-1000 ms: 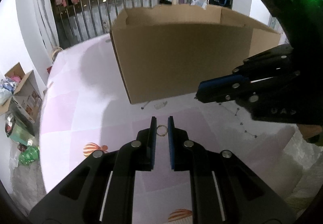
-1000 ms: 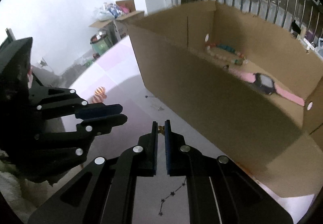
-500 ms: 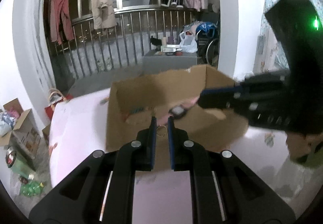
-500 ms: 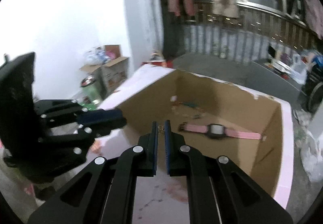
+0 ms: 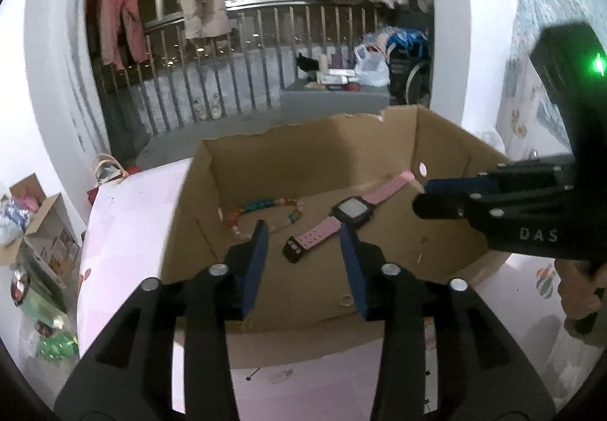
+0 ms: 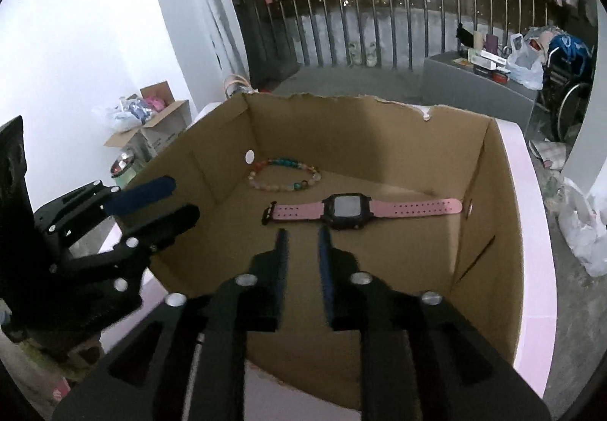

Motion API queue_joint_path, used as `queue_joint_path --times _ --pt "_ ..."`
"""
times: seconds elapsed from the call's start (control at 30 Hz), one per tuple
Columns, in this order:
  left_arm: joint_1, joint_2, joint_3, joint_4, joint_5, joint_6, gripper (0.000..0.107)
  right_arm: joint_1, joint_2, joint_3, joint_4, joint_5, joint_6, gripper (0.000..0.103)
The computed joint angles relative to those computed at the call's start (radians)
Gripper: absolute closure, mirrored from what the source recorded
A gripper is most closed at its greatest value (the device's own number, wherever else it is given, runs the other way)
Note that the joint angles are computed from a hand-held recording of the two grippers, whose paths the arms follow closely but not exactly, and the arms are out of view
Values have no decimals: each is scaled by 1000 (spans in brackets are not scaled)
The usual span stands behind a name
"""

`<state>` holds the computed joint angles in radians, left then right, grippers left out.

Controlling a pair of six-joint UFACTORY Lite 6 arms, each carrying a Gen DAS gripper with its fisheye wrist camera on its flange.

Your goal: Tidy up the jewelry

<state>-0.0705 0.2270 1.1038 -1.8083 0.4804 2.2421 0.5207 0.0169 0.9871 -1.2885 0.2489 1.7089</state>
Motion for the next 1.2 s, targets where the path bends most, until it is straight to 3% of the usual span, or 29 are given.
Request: queue_joint_path --times 0.23,0.4,0.6,0.8,0.97,1.2 --pt "176 -169 -184 57 115 37 62 96 -191 -138 -108 41 100 67" --pt "261 -250 -326 106 123 96 60 178 -262 -209 -82 35 92 63" --pt "216 -61 -272 82 58 75 60 233 -182 -224 -96 30 182 63" --pt "141 90 -173 -81 -48 184 74 218 -150 -250 -180 -16 312 63" --pt "107 132 -155 -222 -72 311 77 197 -138 -262 -245 -43 389 63" --pt "113 123 -172 -188 -62 307 85 183 -124 -269 -314 -69 459 63"
